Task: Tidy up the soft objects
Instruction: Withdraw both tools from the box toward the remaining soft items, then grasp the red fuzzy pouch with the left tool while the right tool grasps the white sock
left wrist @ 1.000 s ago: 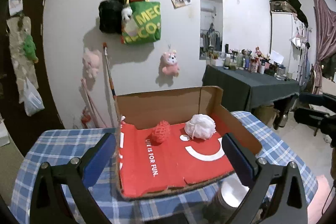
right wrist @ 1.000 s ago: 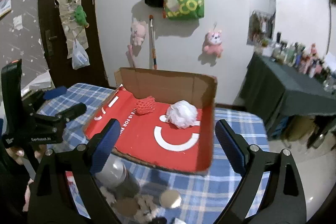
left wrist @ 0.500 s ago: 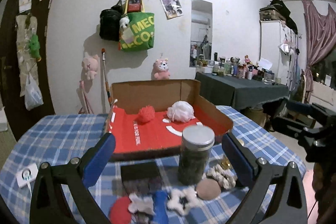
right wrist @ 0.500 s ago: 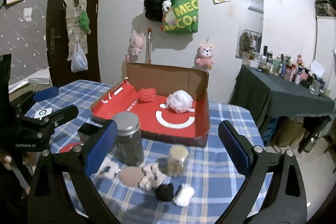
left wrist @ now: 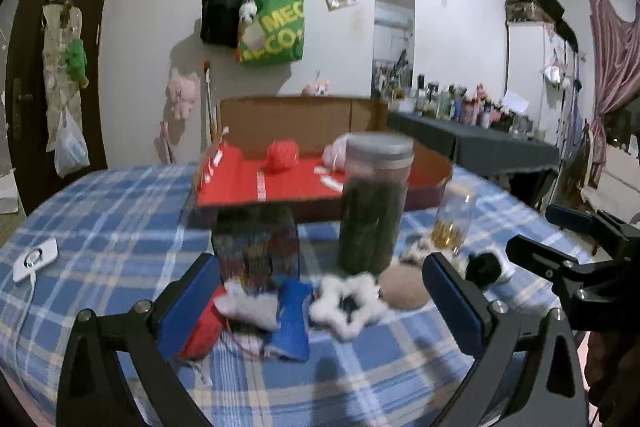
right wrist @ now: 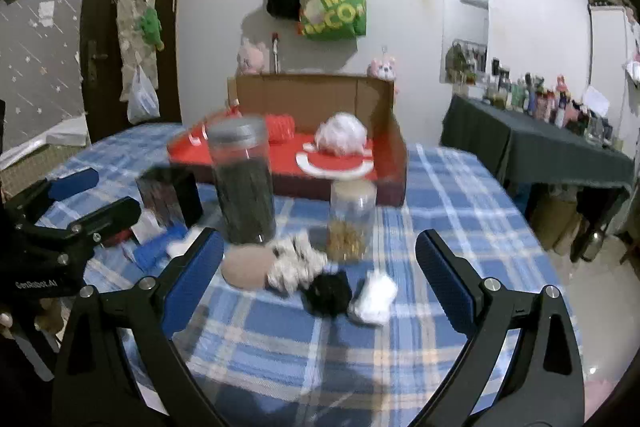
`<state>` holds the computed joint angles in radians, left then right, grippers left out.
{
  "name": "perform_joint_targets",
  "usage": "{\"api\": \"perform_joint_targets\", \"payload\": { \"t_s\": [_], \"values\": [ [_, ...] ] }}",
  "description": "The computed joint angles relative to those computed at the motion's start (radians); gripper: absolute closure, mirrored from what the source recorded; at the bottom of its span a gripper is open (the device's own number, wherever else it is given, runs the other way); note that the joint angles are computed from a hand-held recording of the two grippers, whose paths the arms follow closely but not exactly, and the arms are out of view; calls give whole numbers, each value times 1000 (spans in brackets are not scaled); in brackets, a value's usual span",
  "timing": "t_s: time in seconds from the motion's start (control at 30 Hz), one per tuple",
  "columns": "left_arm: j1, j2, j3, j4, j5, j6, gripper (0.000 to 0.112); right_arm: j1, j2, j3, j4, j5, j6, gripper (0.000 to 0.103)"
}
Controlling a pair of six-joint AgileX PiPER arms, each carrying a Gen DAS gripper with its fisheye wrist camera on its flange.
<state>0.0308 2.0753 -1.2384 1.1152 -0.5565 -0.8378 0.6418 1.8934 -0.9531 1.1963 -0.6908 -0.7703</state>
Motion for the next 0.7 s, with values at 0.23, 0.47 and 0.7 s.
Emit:
{"api": "perform_joint_targets", "payload": {
  "t_s": [0.23, 0.47, 0.7],
  "values": [
    [16, 60, -60, 116, 45, -110, 9, -28, 97, -28, -27, 51, 69, 5],
    [61, 80, -116, 239, 76, -209, 9, -66, 112, -29, -51, 93, 100, 5],
    [112, 116, -215, 452, 125, -429, 9, -115, 92, 2, -101, 130, 162, 5]
  ]
}}
